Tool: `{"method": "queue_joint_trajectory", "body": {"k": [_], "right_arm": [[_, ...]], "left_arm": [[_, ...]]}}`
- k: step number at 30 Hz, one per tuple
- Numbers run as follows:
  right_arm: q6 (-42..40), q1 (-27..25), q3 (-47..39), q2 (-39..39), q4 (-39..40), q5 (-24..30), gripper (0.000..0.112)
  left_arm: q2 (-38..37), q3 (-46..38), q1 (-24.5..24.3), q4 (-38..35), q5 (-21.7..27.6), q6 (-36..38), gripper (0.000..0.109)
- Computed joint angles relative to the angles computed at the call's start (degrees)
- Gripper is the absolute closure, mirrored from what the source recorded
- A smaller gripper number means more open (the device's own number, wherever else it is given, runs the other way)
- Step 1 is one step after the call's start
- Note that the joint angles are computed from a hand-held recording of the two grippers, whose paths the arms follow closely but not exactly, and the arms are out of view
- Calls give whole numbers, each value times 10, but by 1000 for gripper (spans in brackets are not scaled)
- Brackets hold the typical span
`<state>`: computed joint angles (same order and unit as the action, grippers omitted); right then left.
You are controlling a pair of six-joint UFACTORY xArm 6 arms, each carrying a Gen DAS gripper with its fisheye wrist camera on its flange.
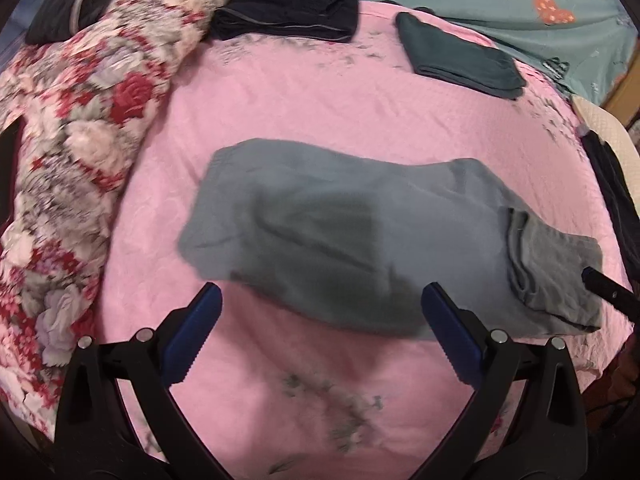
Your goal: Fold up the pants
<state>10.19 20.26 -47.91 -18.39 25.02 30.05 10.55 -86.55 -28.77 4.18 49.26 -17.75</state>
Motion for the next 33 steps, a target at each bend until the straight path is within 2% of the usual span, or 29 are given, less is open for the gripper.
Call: {"method": "queue_joint_trajectory", "body": {"k": [3, 6, 7, 10, 13, 15, 18, 20, 21, 23, 25, 26, 29, 33], "right_arm": [[87, -39, 38, -64, -79, 18, 68], [113, -79, 67, -116, -120, 56, 68], [106, -86, 71, -126, -117, 66, 68], [41, -84, 55, -121, -97, 74, 68], [-11, -61, 21, -80, -100, 64, 68], [-65, -37, -10, -43, -94, 64, 68], [-85, -14, -34, -10, -140, 73, 68], [-78, -23, -24, -17, -135, 72, 68], [-61, -30, -13, -27, -144, 70, 68], [-8, -54, 13, -54, -184, 72, 68], [32, -84, 41, -89, -216, 85, 68], [55, -93, 52, -101, -236, 89, 68], [79, -125, 82, -132, -246, 97, 68], [20, -130, 102, -145, -199, 81, 68]], "left_arm": [[26, -26, -26, -46, -29, 44, 8], [47, -45, -54, -129, -63, 118, 9], [51, -46, -61, -155, -74, 144, 9], [63, -50, -82, -212, -86, 215, 19], [82, -60, -81, -281, -64, 261, 32], [102, -82, -79, -307, -39, 271, 38], [130, -112, -81, -330, -21, 269, 38], [149, -131, -86, -324, -9, 253, 42], [162, -144, -88, -319, 2, 243, 49], [178, -161, -93, -302, 12, 219, 57], [184, -168, -95, -303, 10, 212, 71], [191, -180, -94, -312, 22, 212, 83], [193, -187, -94, -330, 33, 209, 90], [160, -158, -99, -327, 21, 207, 97]]}}
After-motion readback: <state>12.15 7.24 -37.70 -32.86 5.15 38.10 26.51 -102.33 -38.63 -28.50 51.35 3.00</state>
